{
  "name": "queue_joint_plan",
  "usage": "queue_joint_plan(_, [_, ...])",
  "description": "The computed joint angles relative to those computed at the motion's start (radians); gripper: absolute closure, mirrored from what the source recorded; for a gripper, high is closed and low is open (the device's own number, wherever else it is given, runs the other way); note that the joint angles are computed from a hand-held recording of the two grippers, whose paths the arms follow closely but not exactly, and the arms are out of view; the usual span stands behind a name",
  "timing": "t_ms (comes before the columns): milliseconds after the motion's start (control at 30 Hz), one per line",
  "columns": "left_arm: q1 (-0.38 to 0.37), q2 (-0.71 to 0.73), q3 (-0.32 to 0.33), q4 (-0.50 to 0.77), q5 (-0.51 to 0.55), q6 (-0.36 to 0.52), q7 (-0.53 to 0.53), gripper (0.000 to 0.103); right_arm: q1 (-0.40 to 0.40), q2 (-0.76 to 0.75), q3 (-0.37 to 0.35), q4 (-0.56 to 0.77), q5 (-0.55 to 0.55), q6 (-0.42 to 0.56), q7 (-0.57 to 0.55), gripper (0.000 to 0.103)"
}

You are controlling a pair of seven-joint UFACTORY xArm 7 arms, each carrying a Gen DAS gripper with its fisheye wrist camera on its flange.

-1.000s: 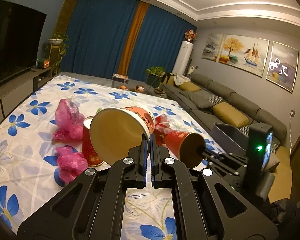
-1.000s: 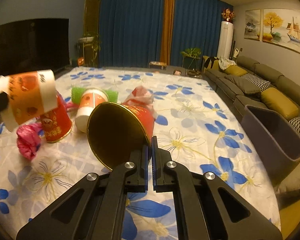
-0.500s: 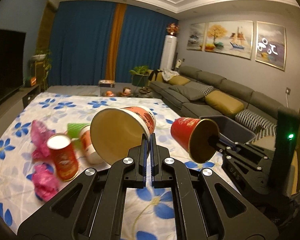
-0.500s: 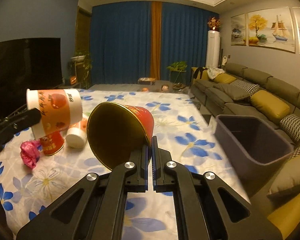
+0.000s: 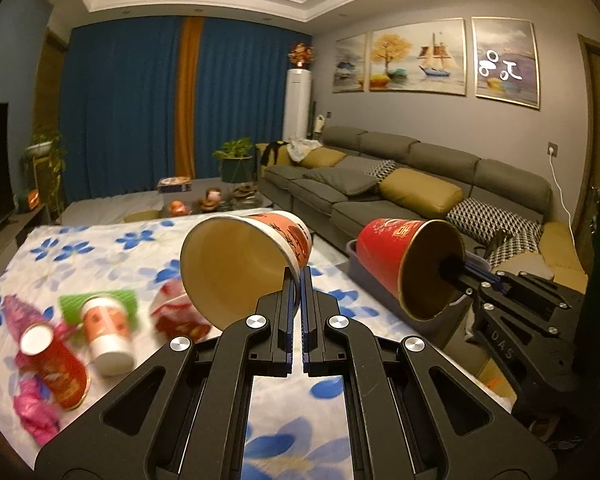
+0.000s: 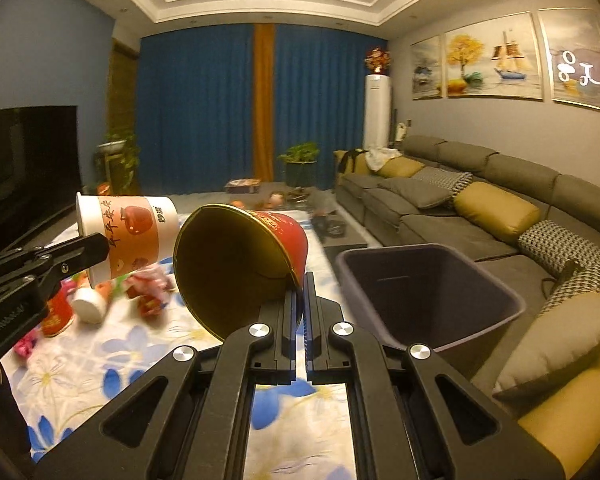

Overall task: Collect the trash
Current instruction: 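Carry both paper cups in both grippers toward the grey bin, then open both grippers to drop the paper cups into the bin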

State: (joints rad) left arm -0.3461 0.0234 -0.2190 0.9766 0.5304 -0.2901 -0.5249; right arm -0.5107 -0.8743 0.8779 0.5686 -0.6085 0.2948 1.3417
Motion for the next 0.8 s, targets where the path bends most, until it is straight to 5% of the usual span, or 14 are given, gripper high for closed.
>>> queue_joint_plan(367, [-0.162, 0.205, -0.028, 0.240, -0.253, 0.050, 0.282, 0.101, -0.029, -0.107, -0.156, -0.119, -0.021, -0.007, -0.016, 0.099])
queue_joint_plan(467, [-0.162, 0.288, -0.078, 0.339, -0.279, 0.074, 0.321, 0.101, -0.057, -0.114, -0.174, -0.134, -0.021, -0.018, -0.019, 0.099])
queue_joint_plan(800, [-0.252, 0.482, -0.100, 0.590, -0.377, 0.173, 0.462, 0.101, -0.171, -0.109, -0.182, -0.161, -0.008, -0.086, -0.028, 0.099])
